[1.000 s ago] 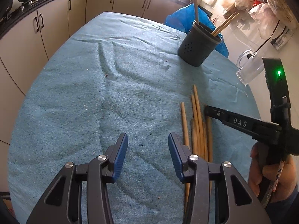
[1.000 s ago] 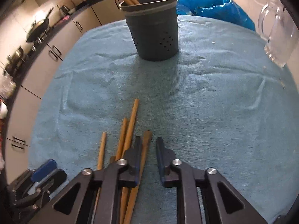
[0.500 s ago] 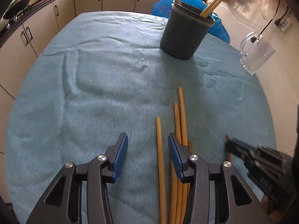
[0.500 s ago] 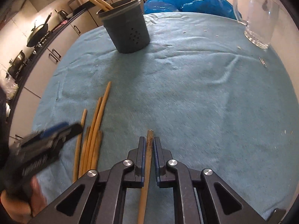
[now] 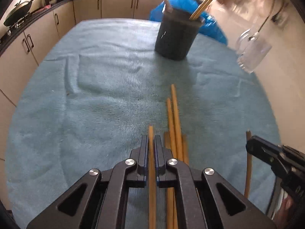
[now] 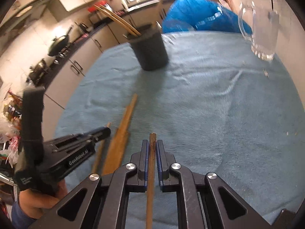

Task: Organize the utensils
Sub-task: 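Close the left gripper on a chopstick while the right gripper closes on another, then carry both held chopsticks upright to the black holder cup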

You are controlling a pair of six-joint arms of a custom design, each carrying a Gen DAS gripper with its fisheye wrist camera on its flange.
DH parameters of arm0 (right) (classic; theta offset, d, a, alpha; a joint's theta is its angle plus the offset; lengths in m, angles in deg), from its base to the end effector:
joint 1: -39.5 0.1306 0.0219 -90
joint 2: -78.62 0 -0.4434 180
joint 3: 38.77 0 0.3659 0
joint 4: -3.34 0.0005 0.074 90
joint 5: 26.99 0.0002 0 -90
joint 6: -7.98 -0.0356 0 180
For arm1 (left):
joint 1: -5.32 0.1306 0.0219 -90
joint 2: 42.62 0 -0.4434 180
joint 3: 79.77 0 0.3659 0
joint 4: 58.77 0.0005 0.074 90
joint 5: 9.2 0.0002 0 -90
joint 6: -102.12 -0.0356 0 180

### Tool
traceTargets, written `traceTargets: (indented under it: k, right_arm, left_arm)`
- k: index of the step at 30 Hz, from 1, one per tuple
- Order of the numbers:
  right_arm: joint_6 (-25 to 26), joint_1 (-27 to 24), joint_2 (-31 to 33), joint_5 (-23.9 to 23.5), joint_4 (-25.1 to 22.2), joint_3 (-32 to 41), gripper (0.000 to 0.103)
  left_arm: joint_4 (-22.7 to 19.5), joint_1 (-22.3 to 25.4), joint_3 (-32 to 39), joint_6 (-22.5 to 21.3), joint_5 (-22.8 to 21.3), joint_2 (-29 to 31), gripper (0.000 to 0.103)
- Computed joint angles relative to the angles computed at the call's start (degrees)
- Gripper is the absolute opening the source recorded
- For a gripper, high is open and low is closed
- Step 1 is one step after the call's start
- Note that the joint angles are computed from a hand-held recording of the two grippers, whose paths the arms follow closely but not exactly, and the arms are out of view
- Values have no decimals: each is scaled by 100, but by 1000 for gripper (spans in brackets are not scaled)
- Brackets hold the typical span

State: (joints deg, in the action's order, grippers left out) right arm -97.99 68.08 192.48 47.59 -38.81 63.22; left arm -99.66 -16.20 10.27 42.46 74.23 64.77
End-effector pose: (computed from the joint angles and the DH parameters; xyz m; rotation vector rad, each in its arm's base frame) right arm 0.5426 0.3058 0.3731 -0.3971 2.5583 0.6424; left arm 0.5233 -0.2025 0.3515 -0.2411 2.5772 -0.1884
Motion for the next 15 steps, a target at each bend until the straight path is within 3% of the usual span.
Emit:
traceTargets:
  k: [9, 15]
  right_arm:
    - [30, 286, -1018, 334, 1065, -774, 8]
    - [-13, 476, -1492, 787, 1489, -1099, 8]
  left_arm:
    - [671, -293, -564, -168, -467, -1272, 5]
    - [854, -582, -615, -254, -743, -1681, 5]
